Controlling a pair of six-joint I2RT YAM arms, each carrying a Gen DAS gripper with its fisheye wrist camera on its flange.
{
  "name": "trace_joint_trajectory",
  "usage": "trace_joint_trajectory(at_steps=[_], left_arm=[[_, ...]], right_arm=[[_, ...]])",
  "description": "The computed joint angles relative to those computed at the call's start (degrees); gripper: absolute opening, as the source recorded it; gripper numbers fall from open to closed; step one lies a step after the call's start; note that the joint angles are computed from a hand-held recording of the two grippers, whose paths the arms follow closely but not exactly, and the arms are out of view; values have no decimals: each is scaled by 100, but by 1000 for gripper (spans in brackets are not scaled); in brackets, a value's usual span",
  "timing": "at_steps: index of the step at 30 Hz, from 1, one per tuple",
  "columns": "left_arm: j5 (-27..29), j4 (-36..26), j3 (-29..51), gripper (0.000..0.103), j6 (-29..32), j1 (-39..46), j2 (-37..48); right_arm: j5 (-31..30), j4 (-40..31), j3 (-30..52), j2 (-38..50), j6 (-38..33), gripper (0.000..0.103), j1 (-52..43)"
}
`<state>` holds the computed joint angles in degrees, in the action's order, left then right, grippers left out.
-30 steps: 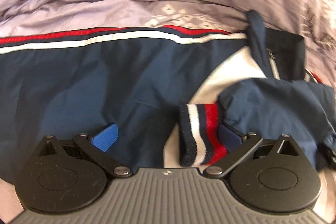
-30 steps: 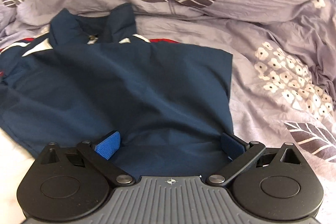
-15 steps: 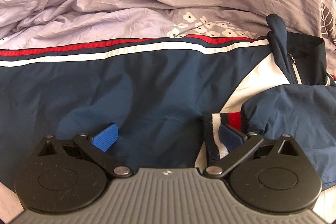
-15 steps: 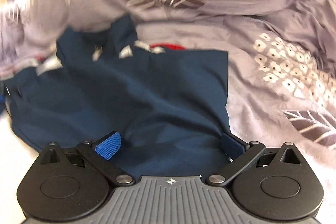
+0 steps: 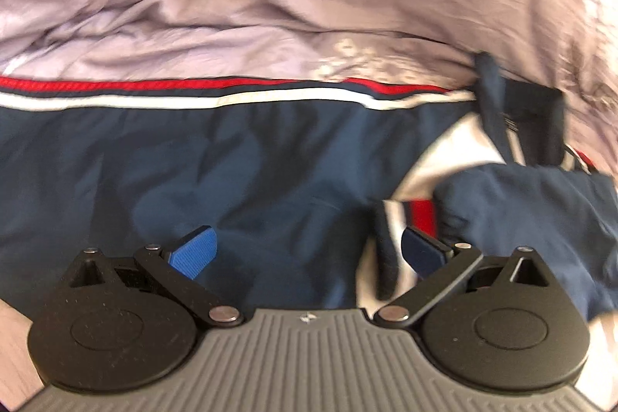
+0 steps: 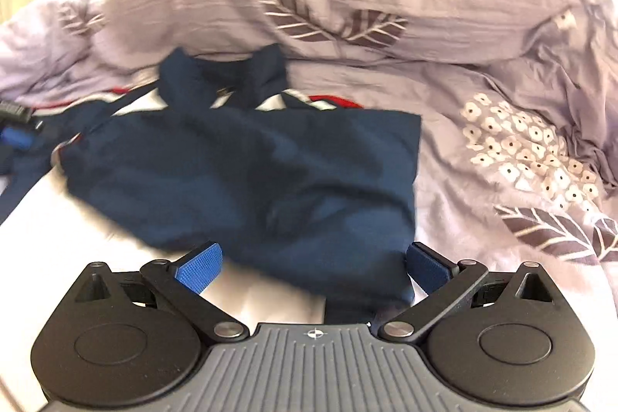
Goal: Fold clothes
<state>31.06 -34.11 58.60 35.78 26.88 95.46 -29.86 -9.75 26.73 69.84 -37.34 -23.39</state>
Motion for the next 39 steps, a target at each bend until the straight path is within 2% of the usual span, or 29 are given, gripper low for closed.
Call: trace_joint_trajectory(at_steps=[3,4,10,13,18,24,29,33,34,37,39], left_arm=[[126,-220,-185,102,332,-102,-197],[21,-102,-298,102,280,-194,-235],[-1178,1376,-953,103,-452,-800,-180],[-1383,1747,-1009,103,-532,-833,-107],[-1320,1559,-758,103,-516,-679,12],[-717,539,-117,102,-243,-84,156],[-138,-472,1029,102,-177,750,713],[371,-1352,2626,100,-432,1598,1782],[484,-1605,3147,96,-605,1801,2137],[848,-2454,4964,72,-1154,2358,3320],[1027,-2816,6023,69,-1542,2623,3974]], right_arm=[[-58,-285,-122,-265,-198,103,-33],[-22,-319,-128,-287,-188,103,13],[7,-187,-58,-189,255,103,161],[-78,-158,-66,-227,357,103,104],[-194,-74,-128,-452,386,103,354],[-109,502,-216,-313,886,103,1416],[243,1015,-209,152,1555,103,2590],[555,1343,-279,398,1770,103,3371],[623,1426,-312,443,1821,103,3522],[801,1516,-318,609,2013,103,3909],[899,1526,-301,722,2114,103,4099]])
